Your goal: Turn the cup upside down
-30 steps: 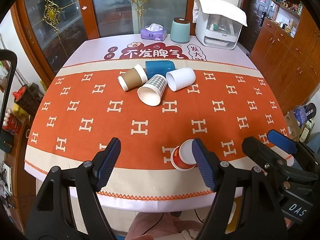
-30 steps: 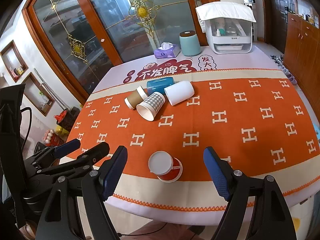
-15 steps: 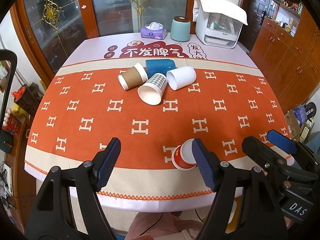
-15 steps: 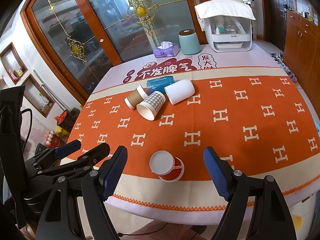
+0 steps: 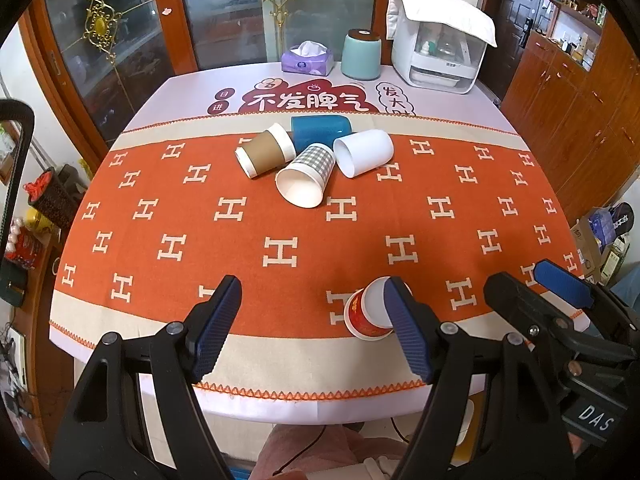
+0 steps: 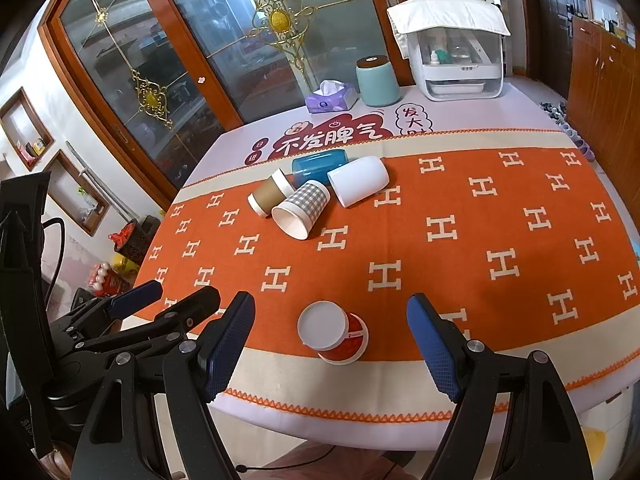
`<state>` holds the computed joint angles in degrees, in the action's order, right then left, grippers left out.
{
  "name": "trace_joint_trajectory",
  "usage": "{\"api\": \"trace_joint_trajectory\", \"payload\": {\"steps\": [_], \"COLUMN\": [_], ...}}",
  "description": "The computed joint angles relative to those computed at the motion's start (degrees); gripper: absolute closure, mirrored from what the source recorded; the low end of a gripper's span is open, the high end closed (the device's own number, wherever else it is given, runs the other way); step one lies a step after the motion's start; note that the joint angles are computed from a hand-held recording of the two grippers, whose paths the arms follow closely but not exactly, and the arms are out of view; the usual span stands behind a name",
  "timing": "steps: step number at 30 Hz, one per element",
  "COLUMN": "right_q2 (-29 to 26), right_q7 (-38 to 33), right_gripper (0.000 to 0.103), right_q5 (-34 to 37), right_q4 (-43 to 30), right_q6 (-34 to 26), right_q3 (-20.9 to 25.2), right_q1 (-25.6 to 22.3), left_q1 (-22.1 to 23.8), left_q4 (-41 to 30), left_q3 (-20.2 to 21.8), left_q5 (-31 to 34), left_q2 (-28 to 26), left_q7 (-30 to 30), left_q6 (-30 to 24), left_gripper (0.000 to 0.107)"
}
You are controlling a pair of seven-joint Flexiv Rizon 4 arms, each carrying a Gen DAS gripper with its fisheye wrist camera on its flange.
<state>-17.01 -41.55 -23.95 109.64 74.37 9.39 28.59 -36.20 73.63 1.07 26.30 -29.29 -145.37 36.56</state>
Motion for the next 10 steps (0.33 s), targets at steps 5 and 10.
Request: {"api": "trace_joint_trajectory", "payload": {"steps": [5,10], "right_q2": [-0.3,-0.4], "right_q7": [0.1,0.0], "right_gripper": [0.023,0.023], "right_q5": [0.0,0.2], "right_q4": [0.2,0.0], "right_q6": [0.4,0.3], "right_q3": [-0.1,0.0], "right_q1": [0.1,0.0], "left_q1": [0.1,0.1], "left_q4": [0.2,-0.2], "left_q3": [0.0,-0.1], "left_q5": [-0.1,-0.1], "left_q2": [0.0,-0.1], "left_q7": [0.1,0.3], "left_q6": [0.2,0.0], "left_gripper": [0.036,0.036]}}
